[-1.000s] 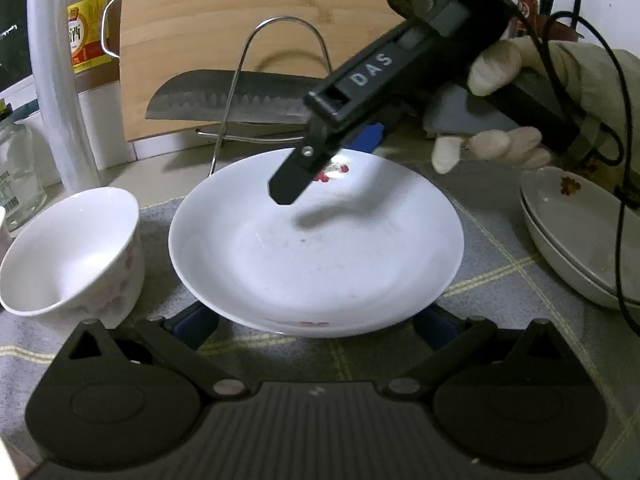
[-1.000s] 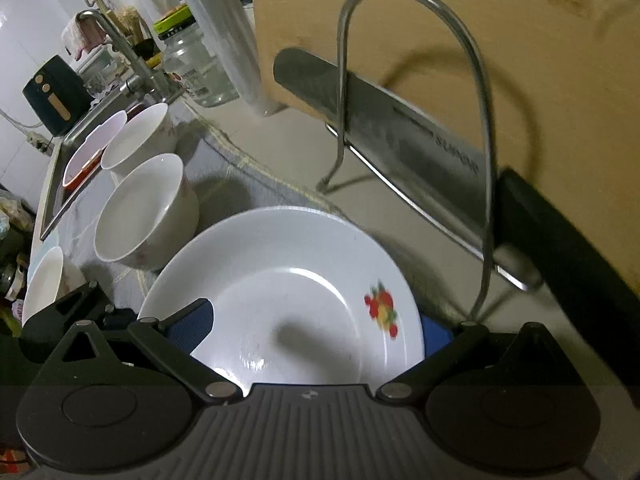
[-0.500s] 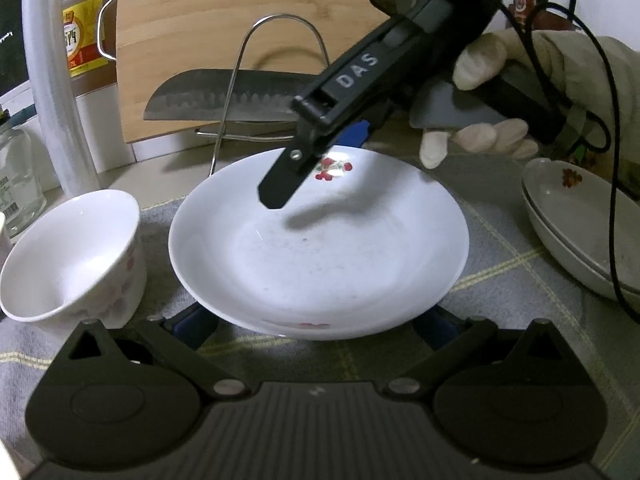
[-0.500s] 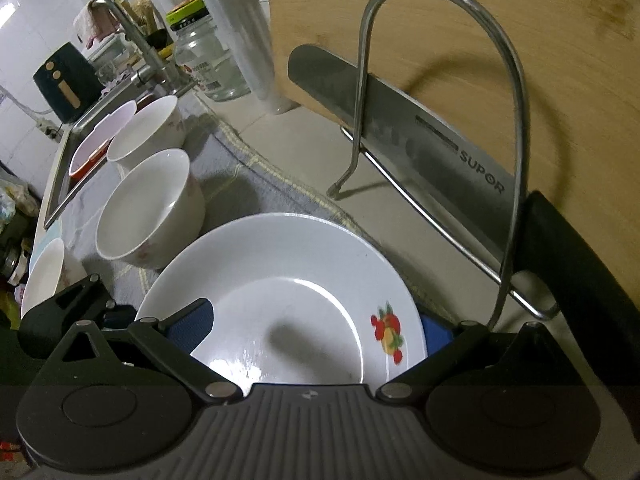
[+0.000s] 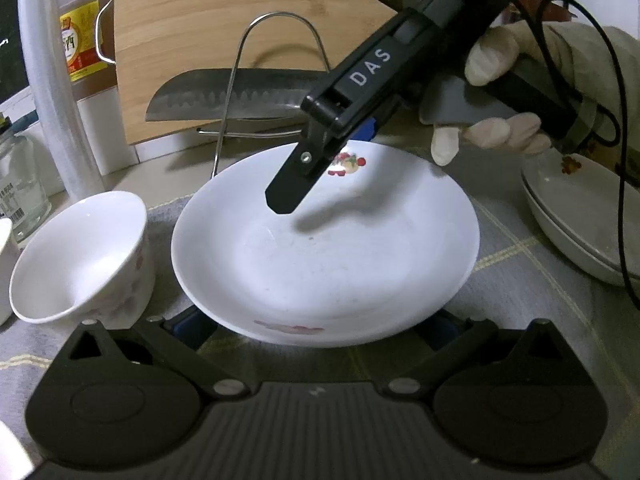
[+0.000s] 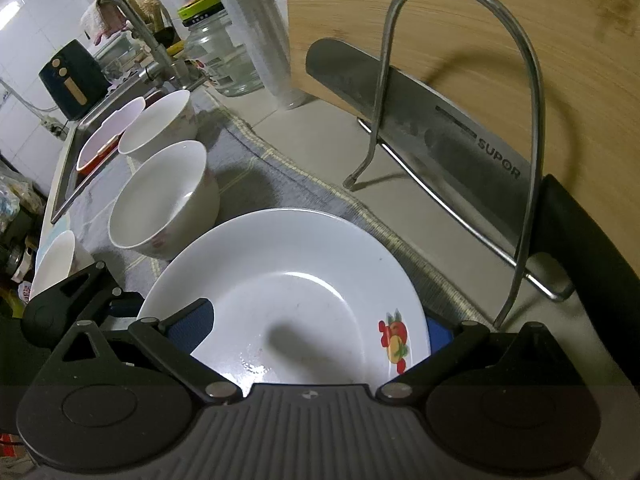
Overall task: Organize plates and bowls
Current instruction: 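Lift the small-decal plate with the right gripper and carry it toward the plate stack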
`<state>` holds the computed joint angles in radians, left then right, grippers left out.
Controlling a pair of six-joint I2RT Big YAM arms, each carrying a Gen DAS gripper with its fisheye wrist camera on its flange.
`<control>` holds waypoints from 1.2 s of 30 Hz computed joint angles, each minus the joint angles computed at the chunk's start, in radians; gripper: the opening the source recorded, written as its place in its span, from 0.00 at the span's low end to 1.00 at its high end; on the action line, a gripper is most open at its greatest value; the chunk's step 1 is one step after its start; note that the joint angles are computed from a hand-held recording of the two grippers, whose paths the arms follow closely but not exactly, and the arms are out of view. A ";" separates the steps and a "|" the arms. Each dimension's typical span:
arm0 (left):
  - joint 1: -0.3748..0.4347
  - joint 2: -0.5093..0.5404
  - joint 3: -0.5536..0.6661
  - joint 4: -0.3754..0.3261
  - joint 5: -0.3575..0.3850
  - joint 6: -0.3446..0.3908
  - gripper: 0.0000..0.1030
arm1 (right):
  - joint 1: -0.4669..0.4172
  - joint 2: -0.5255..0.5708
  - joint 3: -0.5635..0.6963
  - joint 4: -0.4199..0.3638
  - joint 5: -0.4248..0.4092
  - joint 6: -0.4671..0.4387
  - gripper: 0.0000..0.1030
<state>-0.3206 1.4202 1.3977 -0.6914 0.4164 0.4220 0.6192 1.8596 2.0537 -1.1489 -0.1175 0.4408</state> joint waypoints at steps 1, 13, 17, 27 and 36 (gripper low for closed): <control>0.002 -0.002 -0.001 -0.004 0.002 0.005 0.99 | 0.003 -0.003 -0.002 -0.001 0.003 0.001 1.00; 0.017 -0.053 -0.018 -0.052 0.025 0.060 0.99 | 0.048 -0.054 -0.026 -0.015 0.042 0.028 1.00; 0.020 -0.073 -0.022 -0.077 0.038 0.078 0.99 | 0.066 -0.083 -0.052 -0.006 0.060 0.062 1.00; 0.030 -0.136 -0.039 -0.162 0.080 0.159 0.99 | 0.125 -0.159 -0.117 -0.005 0.130 0.152 1.00; 0.030 -0.165 -0.030 -0.248 0.120 0.234 0.99 | 0.177 -0.228 -0.184 -0.003 0.191 0.242 1.00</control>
<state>-0.2911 1.2555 1.3676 -0.9392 0.5361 0.6563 0.7963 1.6313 1.8697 -1.1518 0.0736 0.6824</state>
